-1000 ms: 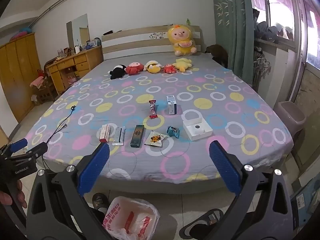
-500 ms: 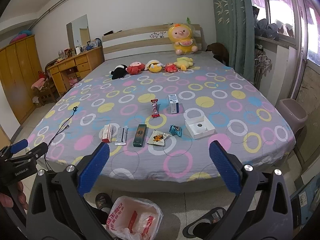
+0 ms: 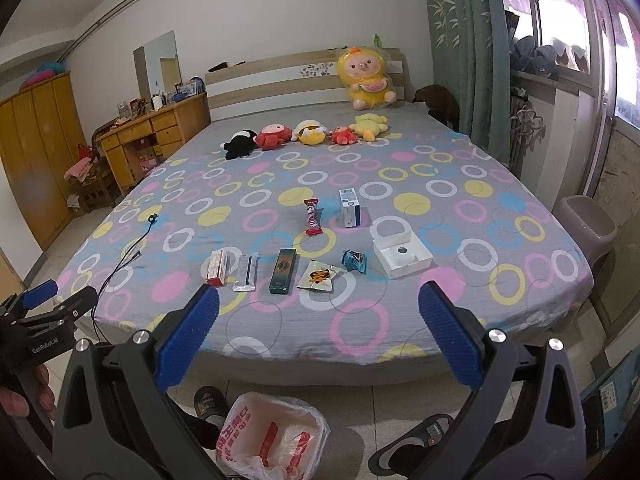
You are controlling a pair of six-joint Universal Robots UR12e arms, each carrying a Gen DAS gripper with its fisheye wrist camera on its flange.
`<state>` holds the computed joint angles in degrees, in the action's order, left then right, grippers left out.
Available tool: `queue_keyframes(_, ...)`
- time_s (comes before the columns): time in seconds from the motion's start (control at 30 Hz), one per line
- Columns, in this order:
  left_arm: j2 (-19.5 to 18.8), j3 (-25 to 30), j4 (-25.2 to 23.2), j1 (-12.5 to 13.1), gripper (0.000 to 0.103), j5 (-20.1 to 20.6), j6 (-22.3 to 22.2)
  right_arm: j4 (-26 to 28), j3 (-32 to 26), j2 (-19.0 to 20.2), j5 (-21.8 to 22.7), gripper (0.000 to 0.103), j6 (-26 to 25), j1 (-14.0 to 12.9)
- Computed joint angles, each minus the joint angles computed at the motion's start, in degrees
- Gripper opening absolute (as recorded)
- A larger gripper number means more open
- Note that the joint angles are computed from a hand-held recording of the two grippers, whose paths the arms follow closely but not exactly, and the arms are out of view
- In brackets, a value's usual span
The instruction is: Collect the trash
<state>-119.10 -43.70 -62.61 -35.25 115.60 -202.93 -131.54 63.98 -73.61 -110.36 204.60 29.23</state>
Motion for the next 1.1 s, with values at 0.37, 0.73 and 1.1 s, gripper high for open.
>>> queue_keyframes(0.37, 0.14, -1.07, 0.95, -0.12, 0.096, 0.32, -0.11, 0.12, -0.07, 0.08, -0.08, 0.098, 0.23, 0.13)
queue_keyframes(0.73, 0.09, -0.84, 0.79, -0.17, 0.096, 0.48, -0.12, 0.06, 0.14, 0.06, -0.04, 0.098, 0.38, 0.16)
queue_keyframes(1.1, 0.16, -0.79, 0.44, -0.17, 0.096, 0.46, -0.07, 0.12, 0.41, -0.01, 0.18, 0.098, 0.61, 0.14)
